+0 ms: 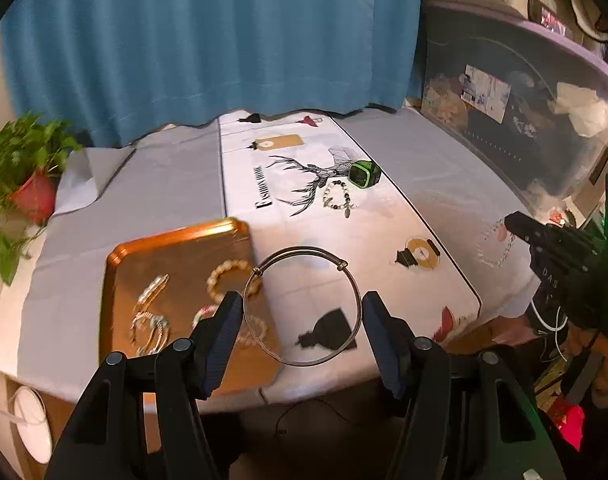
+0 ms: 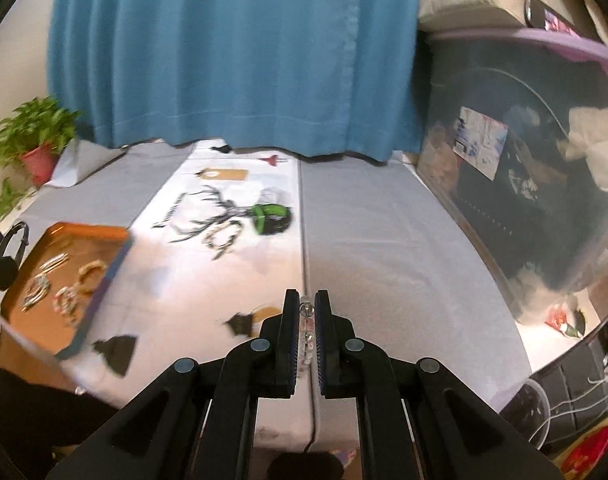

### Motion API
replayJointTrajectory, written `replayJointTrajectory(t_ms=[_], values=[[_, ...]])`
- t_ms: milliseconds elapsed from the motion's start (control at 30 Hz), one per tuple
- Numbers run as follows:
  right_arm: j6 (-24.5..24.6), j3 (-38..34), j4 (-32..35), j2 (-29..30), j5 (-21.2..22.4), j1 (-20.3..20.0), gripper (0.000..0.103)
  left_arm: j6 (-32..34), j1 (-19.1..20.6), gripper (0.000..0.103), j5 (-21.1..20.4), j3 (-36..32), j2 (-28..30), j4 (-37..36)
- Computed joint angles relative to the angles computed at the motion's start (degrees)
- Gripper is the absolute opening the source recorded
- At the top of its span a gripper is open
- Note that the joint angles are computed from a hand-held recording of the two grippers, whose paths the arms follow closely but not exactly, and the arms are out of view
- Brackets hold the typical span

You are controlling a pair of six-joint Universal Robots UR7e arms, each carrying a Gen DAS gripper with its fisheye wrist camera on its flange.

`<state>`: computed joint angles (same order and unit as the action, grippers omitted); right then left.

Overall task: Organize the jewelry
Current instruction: 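Carry the bangle and crystal bracelet over the copper tray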

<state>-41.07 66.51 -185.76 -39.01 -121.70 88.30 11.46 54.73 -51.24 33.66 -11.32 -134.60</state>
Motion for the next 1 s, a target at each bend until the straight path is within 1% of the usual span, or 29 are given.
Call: replayJointTrajectory(t_ms=[67, 167, 267, 433, 567, 700, 833, 1000], values=[[-0.32, 3.04, -1.04, -1.13, 0.00, 0.80, 0.008, -0.05, -0.33, 0.057, 0.28, 8.38, -4.47, -5.06], [-0.44, 7.10, -1.97, -2.77, 0.42, 1.75, 0.008, 0.06, -0.68, 0.057, 0.46, 16.12, -8.71, -9.76], [-0.39, 11.06, -2.51, -4.29, 0.83, 2.87, 0.008, -0.42, -0.82, 0.057, 0.32, 22.97, -12.65, -13.44], [0.12, 15.82, -2.52, -5.96, 1.49, 4.32, 0.008, -2.47, -0.64, 0.057, 0.16, 31.04, -17.51, -17.90], [-0.04, 18.70, -2.80, -6.70, 1.34, 5.26, 0.008, -3.53, -0.29, 0.057, 1.00, 35.33, -19.86, -20.36], [-0.57, 21.18, -2.96, -7.19, 1.27, 6.17, 0.008, -3.89, 0.00, 0.057, 2.40, 38.24, -21.19, -22.37], [-0.92, 22.09, -2.69, -7.13, 1.19, 6.90, 0.008, -4.58, 0.53, 0.057, 1.83, 39.85, -22.29, -23.23], [-1.27, 21.56, -2.18, -6.35, 0.65, 7.57, 0.008, -4.43, 0.78, 0.057, 1.43, 41.11, -23.22, -24.32]])
